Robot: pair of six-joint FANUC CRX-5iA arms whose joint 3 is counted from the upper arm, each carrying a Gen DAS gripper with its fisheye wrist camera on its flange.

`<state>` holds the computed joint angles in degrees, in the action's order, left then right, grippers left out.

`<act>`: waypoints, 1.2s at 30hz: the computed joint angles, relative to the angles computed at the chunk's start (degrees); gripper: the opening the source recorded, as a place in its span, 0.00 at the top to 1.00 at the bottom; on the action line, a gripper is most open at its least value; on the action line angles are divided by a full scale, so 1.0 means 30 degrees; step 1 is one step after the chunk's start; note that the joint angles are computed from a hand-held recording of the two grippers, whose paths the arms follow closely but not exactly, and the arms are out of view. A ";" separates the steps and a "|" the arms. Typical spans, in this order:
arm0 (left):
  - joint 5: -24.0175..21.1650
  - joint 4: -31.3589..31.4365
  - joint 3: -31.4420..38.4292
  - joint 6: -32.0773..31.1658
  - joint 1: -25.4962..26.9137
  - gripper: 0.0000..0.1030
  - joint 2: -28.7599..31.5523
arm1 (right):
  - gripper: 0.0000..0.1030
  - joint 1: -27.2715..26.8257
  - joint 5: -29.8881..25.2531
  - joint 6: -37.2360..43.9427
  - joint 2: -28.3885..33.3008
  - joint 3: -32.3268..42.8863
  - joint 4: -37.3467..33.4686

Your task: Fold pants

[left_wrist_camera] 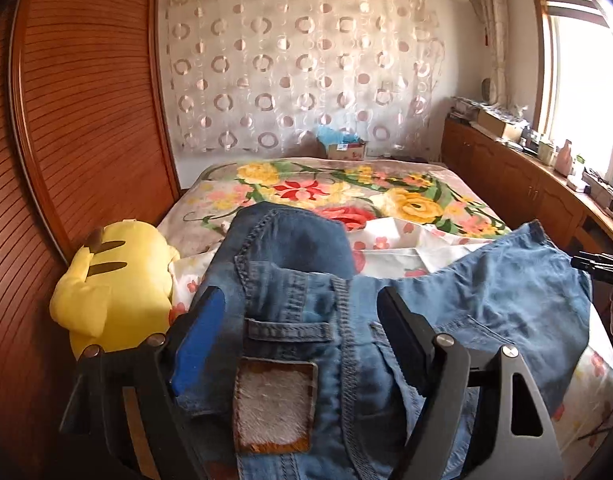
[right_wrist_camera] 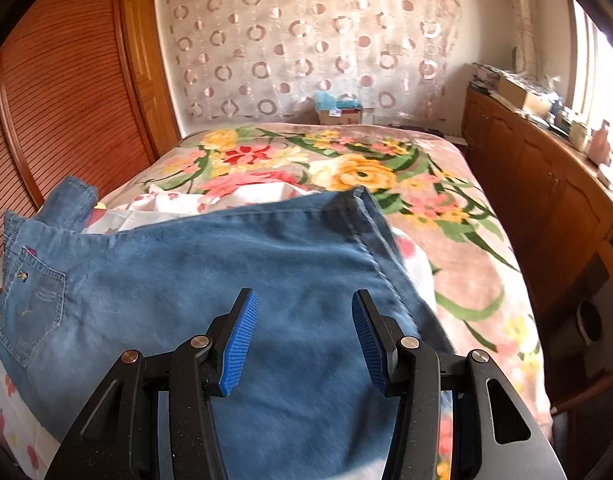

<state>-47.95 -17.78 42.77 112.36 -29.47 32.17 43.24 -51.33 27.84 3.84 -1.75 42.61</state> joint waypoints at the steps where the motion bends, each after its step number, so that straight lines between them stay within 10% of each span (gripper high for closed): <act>1: 0.0172 0.0098 -0.0235 -0.0132 -0.0077 0.23 -0.0139 | 0.50 0.0099 -0.0112 -0.0358 -0.0186 -0.0235 0.0151; 16: 0.0867 0.3169 -0.0840 -0.2875 -0.0995 0.23 0.0683 | 0.50 0.1401 -0.3249 -0.4154 -0.1958 -0.1865 0.0046; 36: -0.0136 0.4255 -0.0962 -0.3754 -0.1309 0.23 0.1314 | 0.50 -0.0077 -0.2209 -0.1405 -0.0002 0.0725 -0.1645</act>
<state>-48.36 -5.01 39.88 101.10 -33.40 36.12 43.01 -57.96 23.62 3.84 0.43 37.68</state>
